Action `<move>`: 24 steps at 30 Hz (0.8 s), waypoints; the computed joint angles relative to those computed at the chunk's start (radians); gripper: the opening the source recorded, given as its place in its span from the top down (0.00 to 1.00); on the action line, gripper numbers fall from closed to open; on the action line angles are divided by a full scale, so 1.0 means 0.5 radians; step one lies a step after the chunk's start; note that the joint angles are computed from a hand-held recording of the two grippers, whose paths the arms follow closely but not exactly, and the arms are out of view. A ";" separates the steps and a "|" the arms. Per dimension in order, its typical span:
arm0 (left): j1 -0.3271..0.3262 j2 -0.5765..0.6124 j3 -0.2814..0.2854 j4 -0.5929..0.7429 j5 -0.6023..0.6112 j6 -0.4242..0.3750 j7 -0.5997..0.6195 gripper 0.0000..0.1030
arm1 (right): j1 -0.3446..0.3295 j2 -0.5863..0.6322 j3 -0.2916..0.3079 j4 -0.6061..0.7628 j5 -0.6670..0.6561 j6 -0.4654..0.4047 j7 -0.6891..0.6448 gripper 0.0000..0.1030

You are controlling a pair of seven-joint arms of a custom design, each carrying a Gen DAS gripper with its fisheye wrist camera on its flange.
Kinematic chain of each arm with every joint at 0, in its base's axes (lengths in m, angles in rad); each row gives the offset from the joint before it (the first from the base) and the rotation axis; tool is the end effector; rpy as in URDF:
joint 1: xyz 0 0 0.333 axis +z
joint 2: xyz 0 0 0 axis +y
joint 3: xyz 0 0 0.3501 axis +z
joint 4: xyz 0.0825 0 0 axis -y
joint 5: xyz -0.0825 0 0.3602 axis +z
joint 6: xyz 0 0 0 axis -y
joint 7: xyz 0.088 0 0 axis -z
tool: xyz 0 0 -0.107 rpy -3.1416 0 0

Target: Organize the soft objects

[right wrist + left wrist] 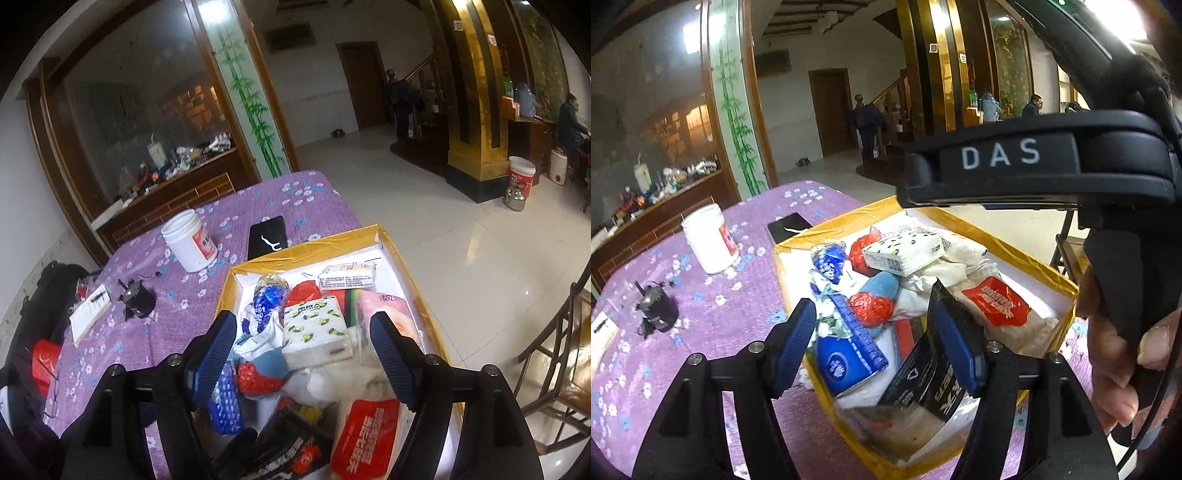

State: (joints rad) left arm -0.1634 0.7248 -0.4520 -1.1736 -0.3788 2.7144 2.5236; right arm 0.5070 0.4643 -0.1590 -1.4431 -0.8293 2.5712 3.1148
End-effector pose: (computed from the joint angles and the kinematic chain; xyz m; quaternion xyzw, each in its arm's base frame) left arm 0.7228 -0.3255 0.5200 -0.2271 0.8497 -0.4386 0.1844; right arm 0.6728 0.2851 0.5353 -0.4203 0.7861 -0.2933 0.3456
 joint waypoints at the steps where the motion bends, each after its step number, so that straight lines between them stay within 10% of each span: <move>1: 0.018 -0.020 -0.016 -0.042 -0.011 0.028 0.029 0.35 | 0.031 -0.021 -0.021 -0.031 -0.042 -0.008 0.059 0.24; 9: 0.184 -0.167 -0.094 -0.334 -0.142 0.119 0.174 0.20 | 0.127 -0.146 -0.001 -0.220 -0.337 -0.163 0.494 0.15; 24: 0.240 -0.216 0.030 -0.534 0.000 0.344 -0.010 0.19 | 0.374 -0.019 0.176 -0.175 -0.659 -1.038 1.119 0.00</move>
State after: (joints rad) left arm -0.0432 0.6168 -0.4372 -1.4405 -0.3789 2.8864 2.5187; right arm 0.6942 0.4549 -0.0710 -1.5305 -1.1590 2.0523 3.6742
